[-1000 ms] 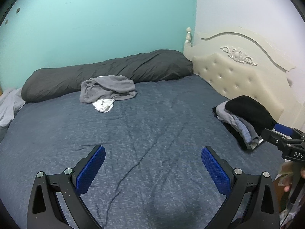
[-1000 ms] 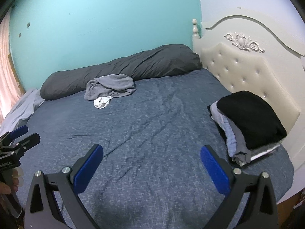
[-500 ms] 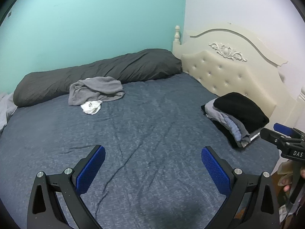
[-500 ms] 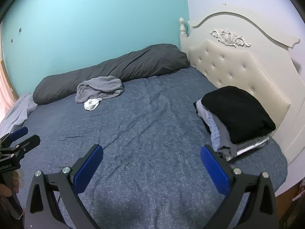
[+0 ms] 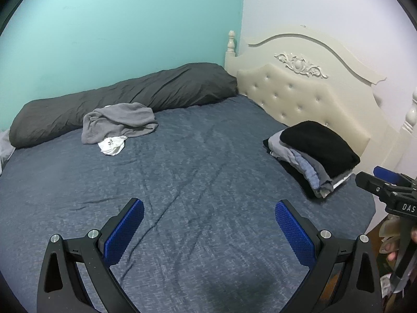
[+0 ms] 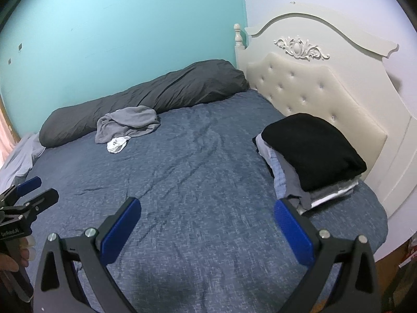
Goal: Fold clothes
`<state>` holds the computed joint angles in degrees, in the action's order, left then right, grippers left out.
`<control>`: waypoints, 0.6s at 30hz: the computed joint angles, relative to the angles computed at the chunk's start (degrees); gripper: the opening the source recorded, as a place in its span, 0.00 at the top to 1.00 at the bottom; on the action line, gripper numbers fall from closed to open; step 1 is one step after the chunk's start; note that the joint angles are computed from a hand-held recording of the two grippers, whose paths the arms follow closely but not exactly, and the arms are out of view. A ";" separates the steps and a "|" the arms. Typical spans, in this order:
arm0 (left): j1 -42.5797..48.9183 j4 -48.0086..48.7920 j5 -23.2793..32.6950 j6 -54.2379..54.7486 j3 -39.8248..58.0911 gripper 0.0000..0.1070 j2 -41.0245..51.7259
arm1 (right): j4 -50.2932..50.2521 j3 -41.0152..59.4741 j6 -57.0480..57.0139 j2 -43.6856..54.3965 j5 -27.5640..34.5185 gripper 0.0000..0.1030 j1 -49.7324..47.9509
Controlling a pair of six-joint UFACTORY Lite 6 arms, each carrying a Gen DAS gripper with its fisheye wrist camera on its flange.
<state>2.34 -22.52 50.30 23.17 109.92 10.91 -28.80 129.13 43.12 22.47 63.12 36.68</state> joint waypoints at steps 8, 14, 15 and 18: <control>-2.63 1.36 -0.24 -1.94 0.77 0.04 0.61 | -0.23 -4.97 0.76 -3.67 -0.98 0.00 -1.10; -5.03 2.80 -0.60 -3.71 0.83 0.04 0.68 | -0.39 -8.18 1.16 -6.30 -1.48 0.00 -1.91; -5.40 3.00 -0.65 -3.94 0.85 0.04 0.67 | -0.37 -8.50 1.19 -6.57 -1.46 0.00 -2.02; -6.16 3.34 -0.71 -4.53 1.11 0.04 0.90 | -0.46 -9.58 1.39 -7.40 -1.48 0.00 -2.19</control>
